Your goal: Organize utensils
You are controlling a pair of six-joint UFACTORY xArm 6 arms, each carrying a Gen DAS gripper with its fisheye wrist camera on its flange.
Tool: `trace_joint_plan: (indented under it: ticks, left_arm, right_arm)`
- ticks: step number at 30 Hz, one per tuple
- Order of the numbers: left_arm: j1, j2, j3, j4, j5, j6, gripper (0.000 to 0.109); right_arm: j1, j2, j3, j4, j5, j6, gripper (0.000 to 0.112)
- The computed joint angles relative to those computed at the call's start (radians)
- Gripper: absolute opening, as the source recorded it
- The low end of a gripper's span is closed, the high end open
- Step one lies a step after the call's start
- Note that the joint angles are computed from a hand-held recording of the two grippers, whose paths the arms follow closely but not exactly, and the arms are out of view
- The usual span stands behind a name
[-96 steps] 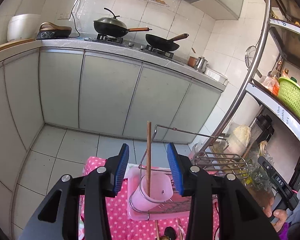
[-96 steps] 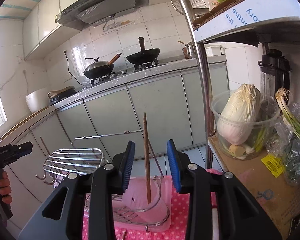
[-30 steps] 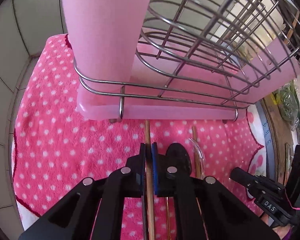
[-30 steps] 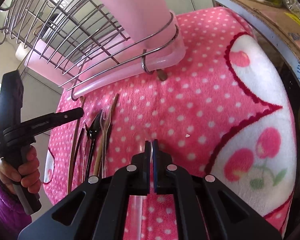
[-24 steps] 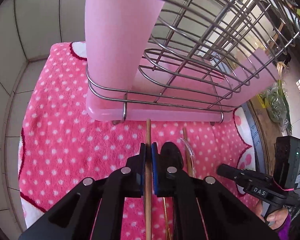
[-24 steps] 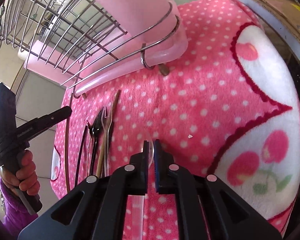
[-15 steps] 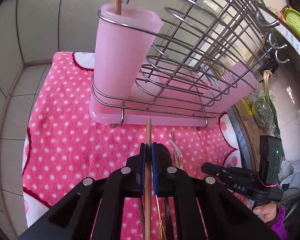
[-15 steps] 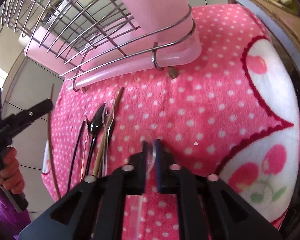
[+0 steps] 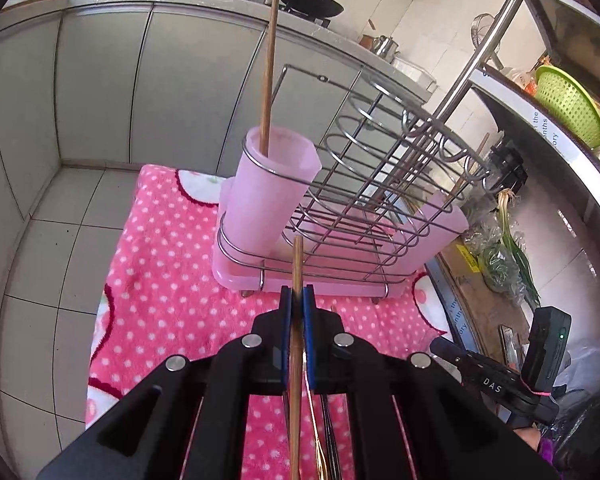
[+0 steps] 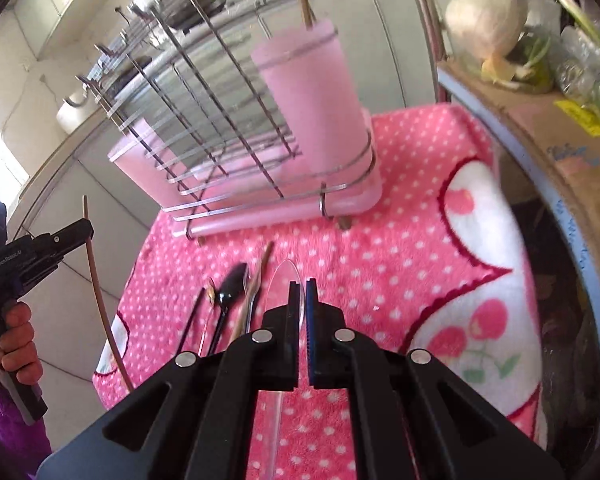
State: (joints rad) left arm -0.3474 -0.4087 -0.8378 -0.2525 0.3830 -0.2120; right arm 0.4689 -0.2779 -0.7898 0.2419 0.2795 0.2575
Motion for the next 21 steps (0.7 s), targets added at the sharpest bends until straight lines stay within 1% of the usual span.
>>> trace_joint_plan:
  ticks: [4, 7, 12, 14, 16, 21]
  left_arm:
    - [-0.006, -0.039, 0.017, 0.02, -0.036, -0.016, 0.005]
    - [-0.006, -0.066, 0.028, 0.012, -0.07, -0.011, 0.005]
    - [0.002, -0.107, 0.028, 0.028, -0.124, -0.023, 0.005]
    - [0.007, -0.116, 0.018, 0.049, -0.132, -0.035, 0.005]
    - [0.017, -0.118, -0.009, 0.074, -0.127, -0.045, 0.005]
    - [0.038, -0.106, -0.102, 0.064, -0.107, -0.01, 0.005]
  right_arm:
    - [-0.009, -0.039, 0.025, -0.171, -0.057, 0.155, 0.003]
    - [-0.02, -0.073, 0.037, -0.273, -0.08, 0.237, 0.003]
    - [-0.045, -0.107, 0.022, -0.584, -0.122, 0.482, 0.003]
    - [-0.054, -0.11, 0.005, -0.668, -0.133, 0.541, 0.003]
    - [-0.062, -0.107, -0.023, -0.693, -0.138, 0.552, 0.003]
    - [-0.08, -0.081, -0.118, -0.723, -0.147, 0.544, 0.003]
